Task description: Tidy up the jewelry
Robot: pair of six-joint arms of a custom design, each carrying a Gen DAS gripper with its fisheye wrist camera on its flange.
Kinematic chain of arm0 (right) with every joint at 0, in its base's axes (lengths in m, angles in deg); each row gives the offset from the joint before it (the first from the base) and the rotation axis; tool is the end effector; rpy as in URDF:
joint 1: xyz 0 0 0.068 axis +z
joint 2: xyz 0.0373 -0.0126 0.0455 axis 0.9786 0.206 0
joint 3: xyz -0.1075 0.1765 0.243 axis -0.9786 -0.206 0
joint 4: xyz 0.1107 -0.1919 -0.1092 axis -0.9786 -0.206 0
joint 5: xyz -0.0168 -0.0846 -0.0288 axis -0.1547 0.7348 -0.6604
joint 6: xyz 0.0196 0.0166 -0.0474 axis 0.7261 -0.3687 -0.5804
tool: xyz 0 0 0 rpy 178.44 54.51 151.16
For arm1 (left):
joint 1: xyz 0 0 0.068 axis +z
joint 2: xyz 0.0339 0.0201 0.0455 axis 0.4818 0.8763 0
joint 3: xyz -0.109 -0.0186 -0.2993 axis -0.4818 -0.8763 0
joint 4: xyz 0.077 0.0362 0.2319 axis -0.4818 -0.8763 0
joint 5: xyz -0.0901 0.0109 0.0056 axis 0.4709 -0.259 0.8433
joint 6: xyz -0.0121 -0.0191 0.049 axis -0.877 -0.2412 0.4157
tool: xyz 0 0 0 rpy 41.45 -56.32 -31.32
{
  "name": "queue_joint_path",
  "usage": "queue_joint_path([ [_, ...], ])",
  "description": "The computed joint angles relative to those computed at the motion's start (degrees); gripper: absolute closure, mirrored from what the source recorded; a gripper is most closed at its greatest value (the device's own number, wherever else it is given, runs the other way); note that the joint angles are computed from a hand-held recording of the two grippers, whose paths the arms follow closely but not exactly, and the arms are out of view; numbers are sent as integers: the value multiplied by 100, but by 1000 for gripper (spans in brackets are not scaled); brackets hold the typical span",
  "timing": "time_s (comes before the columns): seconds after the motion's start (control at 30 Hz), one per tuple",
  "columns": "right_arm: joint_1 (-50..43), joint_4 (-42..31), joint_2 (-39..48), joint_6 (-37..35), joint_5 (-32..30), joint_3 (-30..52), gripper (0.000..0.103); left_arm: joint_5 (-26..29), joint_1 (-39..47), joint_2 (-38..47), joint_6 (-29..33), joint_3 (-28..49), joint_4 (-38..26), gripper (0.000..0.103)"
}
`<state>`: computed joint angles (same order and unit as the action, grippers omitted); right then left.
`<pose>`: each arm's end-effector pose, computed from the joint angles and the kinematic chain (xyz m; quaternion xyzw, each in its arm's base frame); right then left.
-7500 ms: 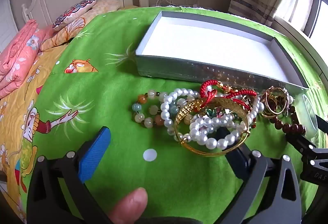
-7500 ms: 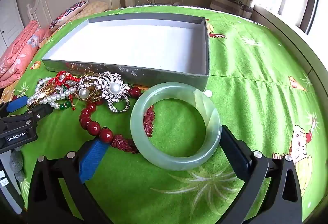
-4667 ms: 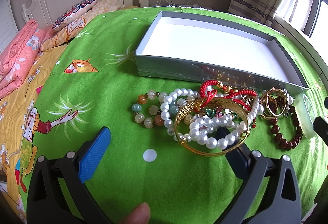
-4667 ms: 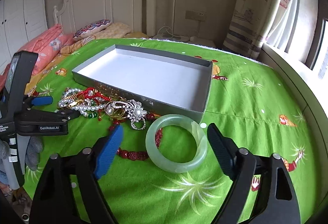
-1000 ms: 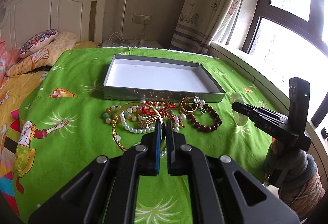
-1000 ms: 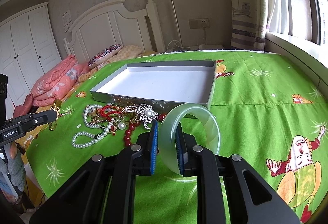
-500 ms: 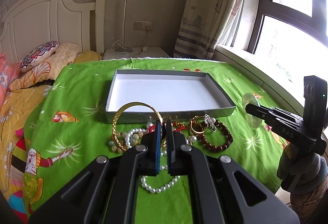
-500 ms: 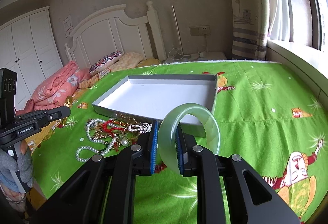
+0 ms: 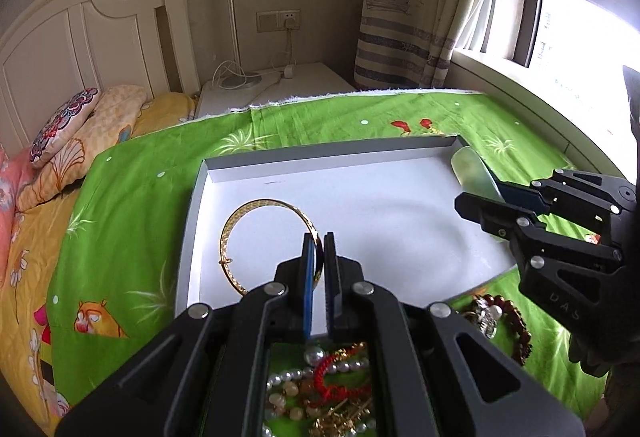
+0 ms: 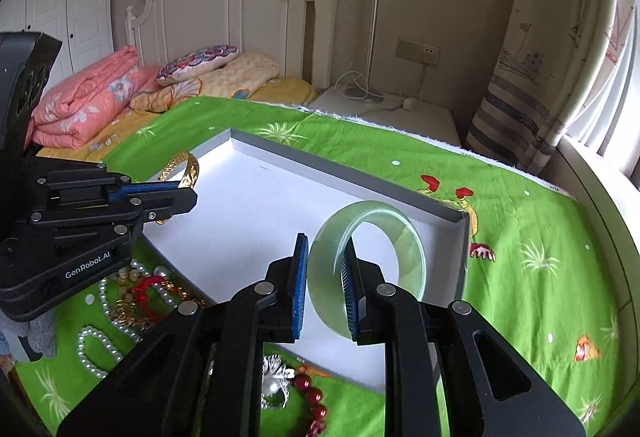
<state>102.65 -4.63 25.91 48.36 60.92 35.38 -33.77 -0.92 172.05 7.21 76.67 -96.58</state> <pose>0.2365 0.0936 0.2700 -0.0127 0.9066 -0.0364 0.4202 0.3184 -0.1857 0.2736 0.2958 0.8724 -0.1252 0.3684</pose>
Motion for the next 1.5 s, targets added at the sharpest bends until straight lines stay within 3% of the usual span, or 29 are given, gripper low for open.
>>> queue_joint_path([
  [0.17, -235, -64, 750, -462, -356, 471, 84, 79, 206, 631, -64, 526, -378, 96],
  [0.23, -156, -192, 916, -523, -183, 655, 82, 217, 275, 752, -128, 610, -479, 93],
  [0.27, -143, -267, 938, -532, -210, 716, 81, 283, 301, 793, -134, 640, -543, 82],
  [0.3, -159, -245, 905, -538, -325, 694, 74, 313, 315, 814, -140, 622, -541, 63],
  [0.37, -96, -285, 906, -512, -330, 683, 66, 297, 305, 846, -145, 524, -461, 45],
  [0.47, -40, -435, 1038, -474, -258, 663, 65, 1, 168, 717, -37, 231, -269, 46],
  [0.67, -177, -479, 842, -298, -597, 388, 56, 384, 267, 549, -159, 189, -613, 44],
  [0.8, -37, -108, -121, 195, -546, -227, 55, 527, 296, 442, -265, 139, -788, 45],
  [0.97, 772, -134, -1278, 763, -30, -973, 55, 781, 327, 312, -537, 146, -1145, 44],
  [1.07, 1162, -437, -1380, 942, 167, -1109, 55, 668, 281, 153, -626, -120, -811, 41],
  [1.1, 1203, -456, -1429, 946, 101, -1163, 55, 584, 261, 67, -651, -240, -664, 34],
  [1.23, 1189, -489, -1296, 751, -14, -1205, 58, 696, 405, -720, -727, -1103, 273, 25],
  [1.3, 960, -428, -1212, 591, -319, -1228, 62, 824, 538, -1277, -840, -1691, 810, 8],
  [1.37, 768, -400, -1115, 426, -560, -1212, 64, 885, 662, -1757, -850, -2176, 1115, 5],
  [1.5, 633, -335, -930, 92, -849, -1155, 64, 1306, 1054, -2342, -727, -2759, 1153, 3],
])
